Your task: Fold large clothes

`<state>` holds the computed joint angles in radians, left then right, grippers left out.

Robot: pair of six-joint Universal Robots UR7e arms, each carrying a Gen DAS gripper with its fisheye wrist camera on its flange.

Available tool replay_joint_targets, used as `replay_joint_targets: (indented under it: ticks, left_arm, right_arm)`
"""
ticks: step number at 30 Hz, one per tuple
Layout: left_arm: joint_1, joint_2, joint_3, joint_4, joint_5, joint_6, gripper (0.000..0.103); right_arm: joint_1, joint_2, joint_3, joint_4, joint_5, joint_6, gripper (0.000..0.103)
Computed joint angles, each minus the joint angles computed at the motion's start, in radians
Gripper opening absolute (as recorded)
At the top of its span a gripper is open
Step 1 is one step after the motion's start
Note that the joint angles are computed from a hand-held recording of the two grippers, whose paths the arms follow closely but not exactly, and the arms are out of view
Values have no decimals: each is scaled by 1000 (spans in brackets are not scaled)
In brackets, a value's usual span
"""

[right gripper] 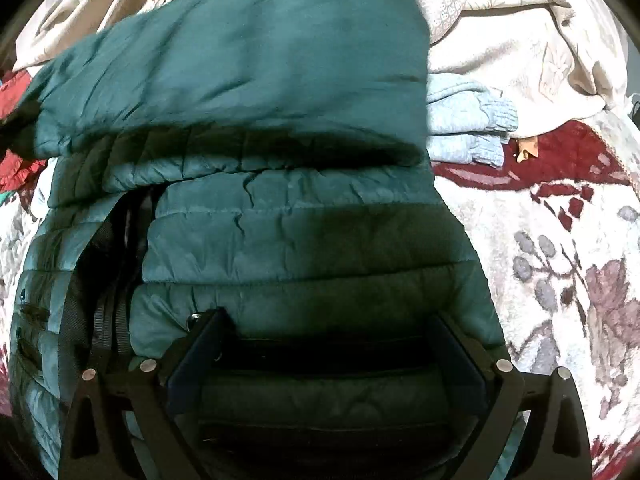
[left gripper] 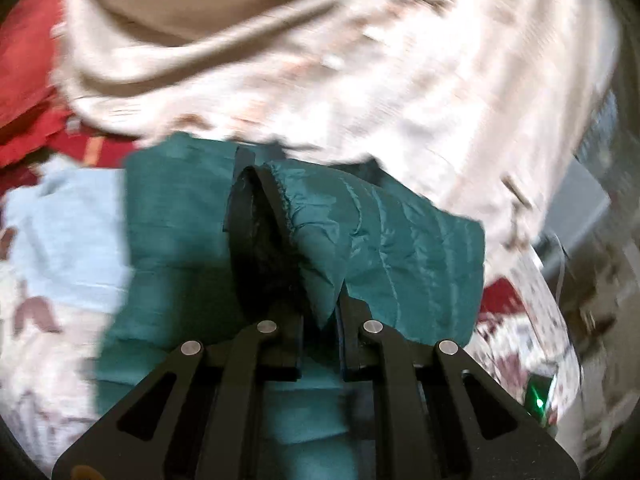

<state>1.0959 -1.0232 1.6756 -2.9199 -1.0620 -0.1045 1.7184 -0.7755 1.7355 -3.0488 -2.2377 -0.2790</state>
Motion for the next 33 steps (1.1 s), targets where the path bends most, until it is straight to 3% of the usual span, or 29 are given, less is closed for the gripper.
replay_joint_targets:
  ticks: [3,5,7,9,12,14,15,17,19,21,23,25,27,29,31,33]
  left_arm:
    - [33,-26,-9,75,52,-72,11]
    - [58,-28,-22,141,69,-128,20]
    - [82,-32,-38,226,60,-190,37]
    - [89,-44,-31,235,55,-224,39]
    - [58,-89,30,116,136,-239,40]
    - [16,-96,70,-26,262,-184,43]
    - [5,-88,77,-78,293,-151,44]
    - [-16,-65,85,-180,322,-55,44]
    - [-25,-26,66,-178,303,-6,44]
    - [-22,10,34,-125,265,0,44]
    - [-25,52,-8,-27,272,-16,44]
    - [-20,86,-50,97,320,-67,44]
    - [-8,107,-77,207,393,-144,44]
    - [8,117,-97,283,412,-180,43]
    - [21,142,-119,329,426,-174,45]
    - [22,158,-120,298,455,-151,47]
  right_arm:
    - [-2,3,0,-10,5,-5,100]
    - [1,3,3,-13,5,4,100]
    - [2,-8,7,2,20,22,100]
    - [0,-41,26,-26,86,52,100]
    - [-5,-83,71,-222,201,42,100]
    - [0,-72,58,-333,194,3,100]
    - [4,-54,36,-383,173,-19,99]
    - [3,-27,-11,-413,169,-62,80]
    - [-6,-2,-73,-369,185,-71,42]
    - [-17,18,-122,-321,225,-69,33]
    - [-15,66,-190,-304,211,-107,33]
    - [-16,120,-281,-216,164,-122,33]
    - [-47,143,-341,-83,192,-65,33]
    - [-73,169,-396,33,176,-23,33]
    - [-86,176,-419,79,179,7,33]
    - [-75,168,-428,110,160,21,33]
